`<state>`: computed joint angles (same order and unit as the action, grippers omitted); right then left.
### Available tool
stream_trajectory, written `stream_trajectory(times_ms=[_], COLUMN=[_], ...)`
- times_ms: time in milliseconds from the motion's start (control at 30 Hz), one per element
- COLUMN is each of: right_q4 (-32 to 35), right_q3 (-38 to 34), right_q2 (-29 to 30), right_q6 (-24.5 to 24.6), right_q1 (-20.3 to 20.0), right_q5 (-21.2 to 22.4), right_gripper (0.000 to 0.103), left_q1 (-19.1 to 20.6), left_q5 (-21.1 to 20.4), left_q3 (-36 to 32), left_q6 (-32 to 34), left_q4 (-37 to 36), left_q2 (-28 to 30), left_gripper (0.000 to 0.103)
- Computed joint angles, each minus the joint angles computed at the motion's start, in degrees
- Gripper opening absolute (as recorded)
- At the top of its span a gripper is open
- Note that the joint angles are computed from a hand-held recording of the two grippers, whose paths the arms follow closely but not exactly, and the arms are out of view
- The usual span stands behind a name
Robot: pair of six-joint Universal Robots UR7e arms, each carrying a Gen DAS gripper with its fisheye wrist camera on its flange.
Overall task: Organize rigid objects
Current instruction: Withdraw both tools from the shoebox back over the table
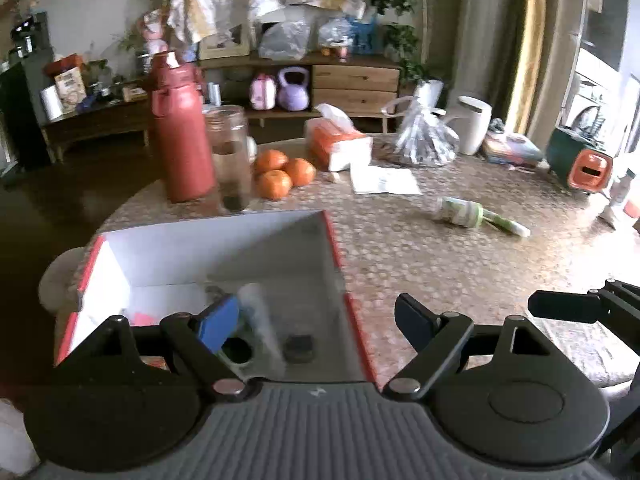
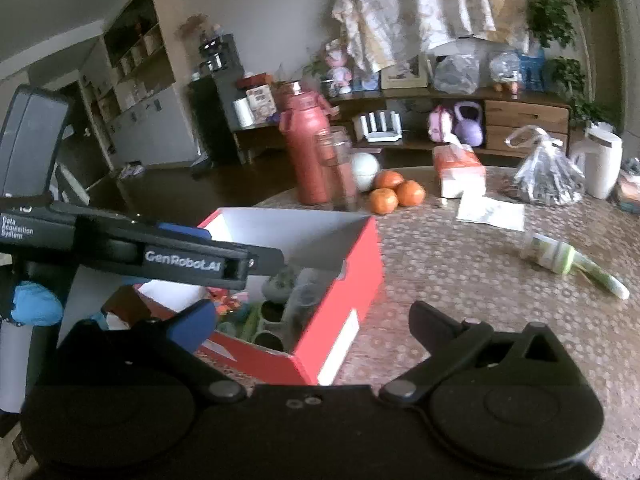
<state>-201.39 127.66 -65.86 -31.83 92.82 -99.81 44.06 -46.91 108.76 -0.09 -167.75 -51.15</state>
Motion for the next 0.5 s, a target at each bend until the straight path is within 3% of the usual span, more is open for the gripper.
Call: stream_trajectory(times_ms=[200,300,500], right_q4=[-1.4,-1.7,-1.9], right_q3=[2.1,2.8,3.1], right_q2=[-3.3,-5.0,-8.2], right_q6=[0.0,0.4,-1.4], right_q1=[-3.8,-6.3,-11.2], right_q5=[0.7,1.4,1.6], right_gripper=[0.103,0.103,0.103], left_q1=[-0.3,-0.8,-1.7], left_q5=[-3.9,-4.7,-6.1], left_q3=[-2.3,-3.8,-7.8], left_q6=[-0.6,0.3,2.8], left_q4=[0.1,-0.4,-2.3], left_q2=[3.0,5.3,10.7], left_gripper=[0.087,0.101,0.102])
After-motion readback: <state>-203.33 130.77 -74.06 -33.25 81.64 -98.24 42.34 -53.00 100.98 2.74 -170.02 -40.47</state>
